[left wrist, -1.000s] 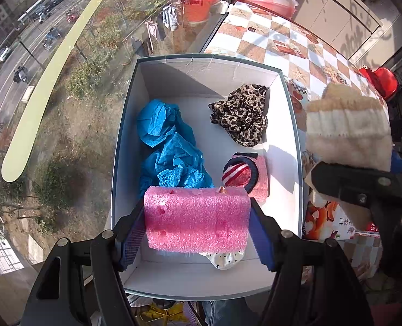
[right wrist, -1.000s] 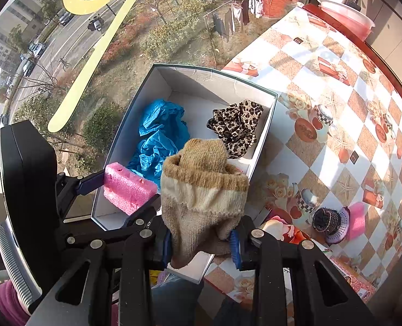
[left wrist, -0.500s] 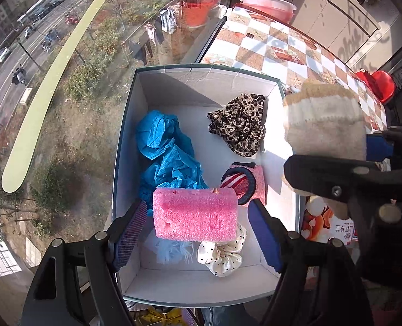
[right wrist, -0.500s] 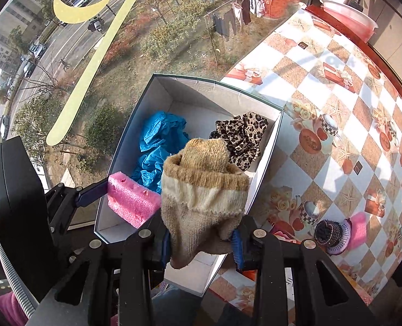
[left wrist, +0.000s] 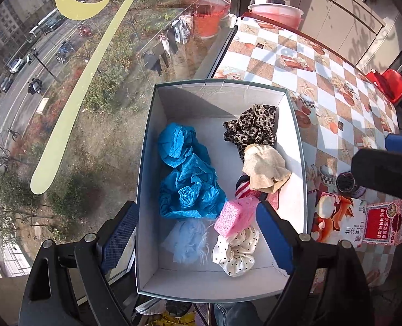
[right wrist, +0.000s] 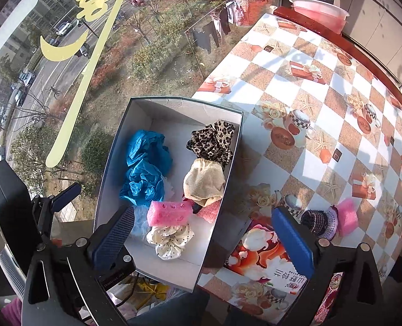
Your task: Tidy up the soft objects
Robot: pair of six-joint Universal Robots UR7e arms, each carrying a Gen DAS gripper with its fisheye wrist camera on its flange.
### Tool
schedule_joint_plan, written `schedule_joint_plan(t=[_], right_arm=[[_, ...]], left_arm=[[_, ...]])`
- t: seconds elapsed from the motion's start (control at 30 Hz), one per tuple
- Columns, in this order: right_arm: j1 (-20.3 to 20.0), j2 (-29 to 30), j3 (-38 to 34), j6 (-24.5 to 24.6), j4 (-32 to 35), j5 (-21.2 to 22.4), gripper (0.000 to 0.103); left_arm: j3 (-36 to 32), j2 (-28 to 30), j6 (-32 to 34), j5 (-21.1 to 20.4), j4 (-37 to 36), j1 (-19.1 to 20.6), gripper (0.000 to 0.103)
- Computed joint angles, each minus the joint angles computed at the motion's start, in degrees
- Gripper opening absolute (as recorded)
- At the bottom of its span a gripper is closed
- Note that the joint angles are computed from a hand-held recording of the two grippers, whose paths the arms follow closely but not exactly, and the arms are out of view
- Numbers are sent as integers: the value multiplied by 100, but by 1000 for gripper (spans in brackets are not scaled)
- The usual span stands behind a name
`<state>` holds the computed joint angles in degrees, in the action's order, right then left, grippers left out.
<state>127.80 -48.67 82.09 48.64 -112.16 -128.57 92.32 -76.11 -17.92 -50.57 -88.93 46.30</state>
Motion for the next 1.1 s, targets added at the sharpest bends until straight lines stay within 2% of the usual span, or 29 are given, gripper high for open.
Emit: schedule_joint_plan(t=[0.17,0.37,0.67,1.1], right_arm=[[165,-68,105,459,151,-228,102],[151,-131,249,654,194,-82,102],[167,-143,308,643,123,-26,102],[215,13,95,537,363,-71,102]], left_arm=[[-46,18,-156,-81,252,-47,90],[-53,-3,-263,-81,410,-111,90],[-23,-29,-336,-98,540,-117,90],[12,-72,-472,-110,651,-121,90]])
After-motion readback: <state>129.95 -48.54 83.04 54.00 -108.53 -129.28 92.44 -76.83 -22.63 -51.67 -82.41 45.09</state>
